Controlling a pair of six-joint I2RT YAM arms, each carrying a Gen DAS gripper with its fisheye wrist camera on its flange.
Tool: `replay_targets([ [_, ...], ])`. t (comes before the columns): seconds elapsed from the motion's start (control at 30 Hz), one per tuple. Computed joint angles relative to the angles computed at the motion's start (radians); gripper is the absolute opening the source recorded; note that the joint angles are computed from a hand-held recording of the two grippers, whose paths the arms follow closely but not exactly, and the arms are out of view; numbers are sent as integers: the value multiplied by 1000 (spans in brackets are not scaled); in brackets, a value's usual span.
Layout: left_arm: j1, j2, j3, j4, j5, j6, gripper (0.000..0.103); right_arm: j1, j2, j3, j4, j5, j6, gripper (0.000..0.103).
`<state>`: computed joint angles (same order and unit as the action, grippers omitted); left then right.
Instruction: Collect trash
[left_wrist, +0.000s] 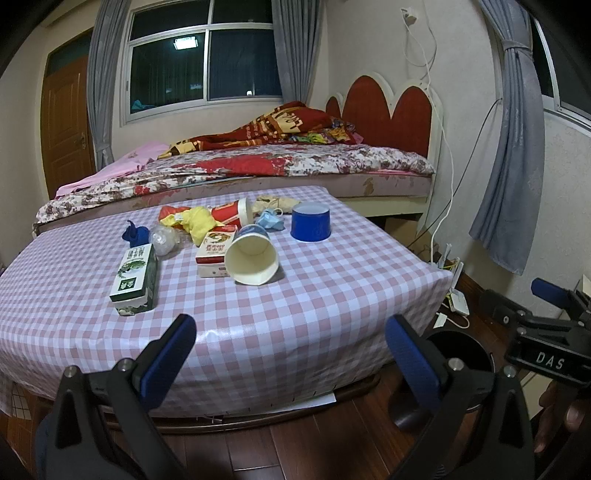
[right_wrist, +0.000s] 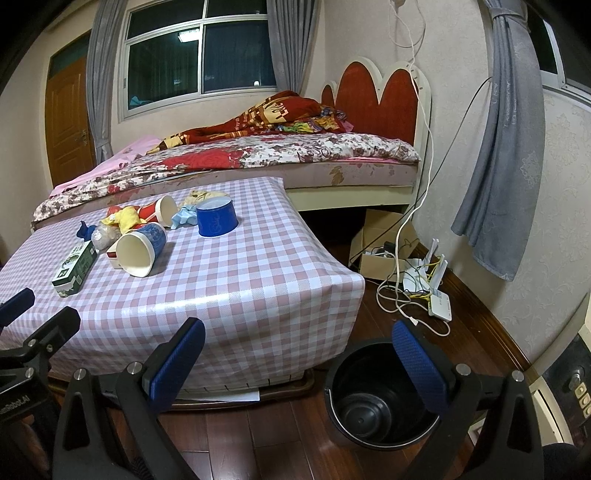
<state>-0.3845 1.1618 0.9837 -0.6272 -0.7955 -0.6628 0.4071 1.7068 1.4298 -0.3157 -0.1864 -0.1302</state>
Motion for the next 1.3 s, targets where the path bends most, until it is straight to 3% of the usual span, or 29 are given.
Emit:
replay_targets([
  [0.47, 27, -10, -38, 26, 8, 1, 102, 15, 17, 15, 4, -15, -6, 102],
  [0.83, 310, -107, -110, 68, 165, 147, 102, 138, 164, 208, -70, -77, -40, 102],
  [1.0, 518, -124, -137, 94, 261, 223, 102, 203, 311, 384, -104, -103, -35, 102],
  [1.3, 804, -56, -198, 242, 440, 288, 99, 306, 748, 1081, -498, -66, -54, 101],
])
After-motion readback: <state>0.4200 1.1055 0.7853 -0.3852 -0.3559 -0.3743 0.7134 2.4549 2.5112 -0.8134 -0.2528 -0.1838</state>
